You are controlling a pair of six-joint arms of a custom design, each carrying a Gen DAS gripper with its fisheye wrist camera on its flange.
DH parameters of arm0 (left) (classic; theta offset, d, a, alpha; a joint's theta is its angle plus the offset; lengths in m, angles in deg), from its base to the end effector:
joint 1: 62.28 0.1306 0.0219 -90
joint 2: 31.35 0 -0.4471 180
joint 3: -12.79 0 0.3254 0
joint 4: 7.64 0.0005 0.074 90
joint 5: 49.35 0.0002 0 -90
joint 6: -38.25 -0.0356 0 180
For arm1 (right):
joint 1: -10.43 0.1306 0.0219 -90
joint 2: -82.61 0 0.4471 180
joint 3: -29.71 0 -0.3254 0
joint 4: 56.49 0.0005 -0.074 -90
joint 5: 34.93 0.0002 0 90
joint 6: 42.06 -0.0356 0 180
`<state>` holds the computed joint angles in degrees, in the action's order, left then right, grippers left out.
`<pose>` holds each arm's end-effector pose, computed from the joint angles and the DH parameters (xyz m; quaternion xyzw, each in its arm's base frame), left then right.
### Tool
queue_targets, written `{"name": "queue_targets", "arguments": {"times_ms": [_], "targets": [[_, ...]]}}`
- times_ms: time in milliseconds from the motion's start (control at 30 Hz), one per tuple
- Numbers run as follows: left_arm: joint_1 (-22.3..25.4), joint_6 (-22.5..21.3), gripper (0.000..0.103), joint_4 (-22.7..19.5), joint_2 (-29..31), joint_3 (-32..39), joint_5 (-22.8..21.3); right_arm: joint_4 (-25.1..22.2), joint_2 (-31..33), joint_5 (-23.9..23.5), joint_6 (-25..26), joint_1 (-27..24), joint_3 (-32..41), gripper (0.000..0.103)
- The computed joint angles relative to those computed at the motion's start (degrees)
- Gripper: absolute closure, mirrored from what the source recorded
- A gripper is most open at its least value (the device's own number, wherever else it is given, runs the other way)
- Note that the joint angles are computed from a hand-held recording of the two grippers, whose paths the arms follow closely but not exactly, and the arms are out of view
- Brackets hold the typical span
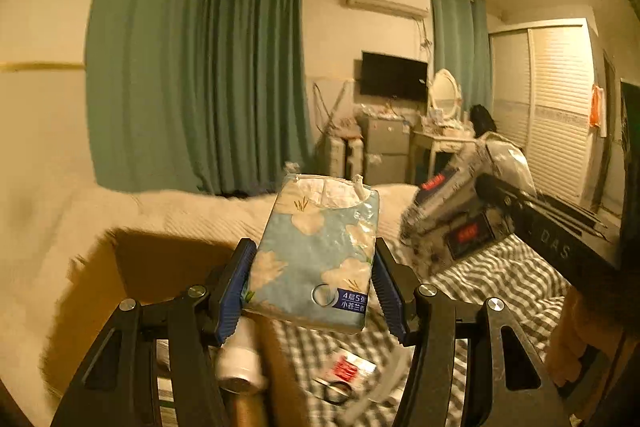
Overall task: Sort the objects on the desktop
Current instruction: 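Lift the tissue pack and plastic bag and carry both over the cardboard box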
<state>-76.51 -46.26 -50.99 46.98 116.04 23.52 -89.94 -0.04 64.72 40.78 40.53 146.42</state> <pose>0.3213 -0.0712 0.6712 -0.0257 0.8065 0.0200 0.5904 0.4288 0.2411 0.6551 -0.1055 0.7803 0.1329 0.6019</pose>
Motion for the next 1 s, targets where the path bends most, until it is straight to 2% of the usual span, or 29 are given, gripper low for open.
{"name": "queue_targets", "arguments": {"times_ms": [167,500,1000], "targets": [[2.71,-1.67,0.045,0.53,-1.91,0.51,-0.52,0.17,0.09,1.21,-0.71,2.63,1.33,0.088],[8.53,-2.61,0.044,0.10,-3.67,0.94,1.29,-0.74,2.18,2.85,0.46,7.73,5.30,0.088],[17.63,-1.43,0.044,0.45,-3.56,-0.87,5.11,-5.30,8.38,0.91,-0.04,12.01,12.47,0.088]]}}
